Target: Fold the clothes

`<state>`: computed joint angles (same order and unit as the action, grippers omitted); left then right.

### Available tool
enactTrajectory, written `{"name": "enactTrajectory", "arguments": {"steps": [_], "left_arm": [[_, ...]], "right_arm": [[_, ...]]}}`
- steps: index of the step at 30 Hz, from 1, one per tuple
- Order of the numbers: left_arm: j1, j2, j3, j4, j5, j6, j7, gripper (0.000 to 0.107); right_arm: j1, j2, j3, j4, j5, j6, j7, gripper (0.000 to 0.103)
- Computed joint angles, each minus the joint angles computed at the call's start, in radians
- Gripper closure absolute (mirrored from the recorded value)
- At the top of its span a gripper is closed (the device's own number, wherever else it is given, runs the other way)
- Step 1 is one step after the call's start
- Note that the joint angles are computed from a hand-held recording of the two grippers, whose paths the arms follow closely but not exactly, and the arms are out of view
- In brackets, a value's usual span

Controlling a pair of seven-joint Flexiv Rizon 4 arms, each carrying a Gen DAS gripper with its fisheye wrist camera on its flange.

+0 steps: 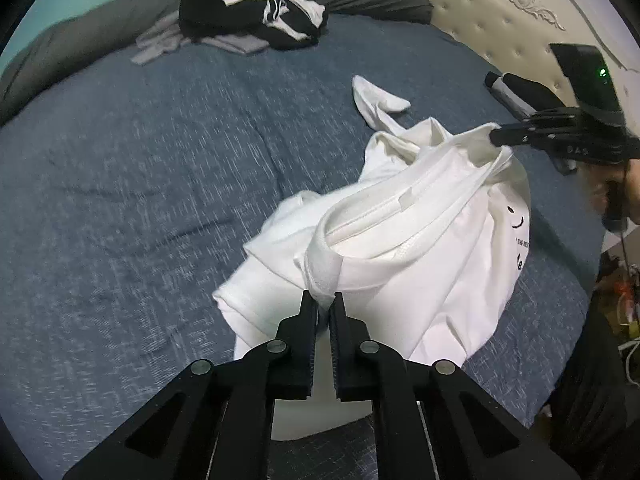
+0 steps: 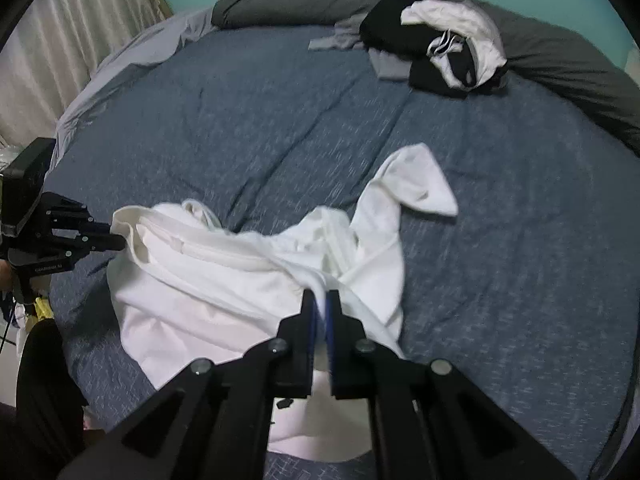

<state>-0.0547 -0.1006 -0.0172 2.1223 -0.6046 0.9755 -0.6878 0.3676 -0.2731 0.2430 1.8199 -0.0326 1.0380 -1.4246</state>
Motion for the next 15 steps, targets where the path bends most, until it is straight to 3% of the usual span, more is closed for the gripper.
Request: {"name": "enactTrajectory", "arguments": {"steps": [7,15], "left_arm": [[-0.015,0.077,0.009,-0.034,0.000,0.053,-0.035,0.102],[-0.032,0.175,0.027,-0.180,0.047,0.052,-0.105,0.103]], "right_arm": [[0.007,0.091,-0.023,0.026,-0.065,0.098,0.073,0.099],[0.016,0.200,-0.036,-0.053,-0.177,0.113,0.166,0.099]]}}
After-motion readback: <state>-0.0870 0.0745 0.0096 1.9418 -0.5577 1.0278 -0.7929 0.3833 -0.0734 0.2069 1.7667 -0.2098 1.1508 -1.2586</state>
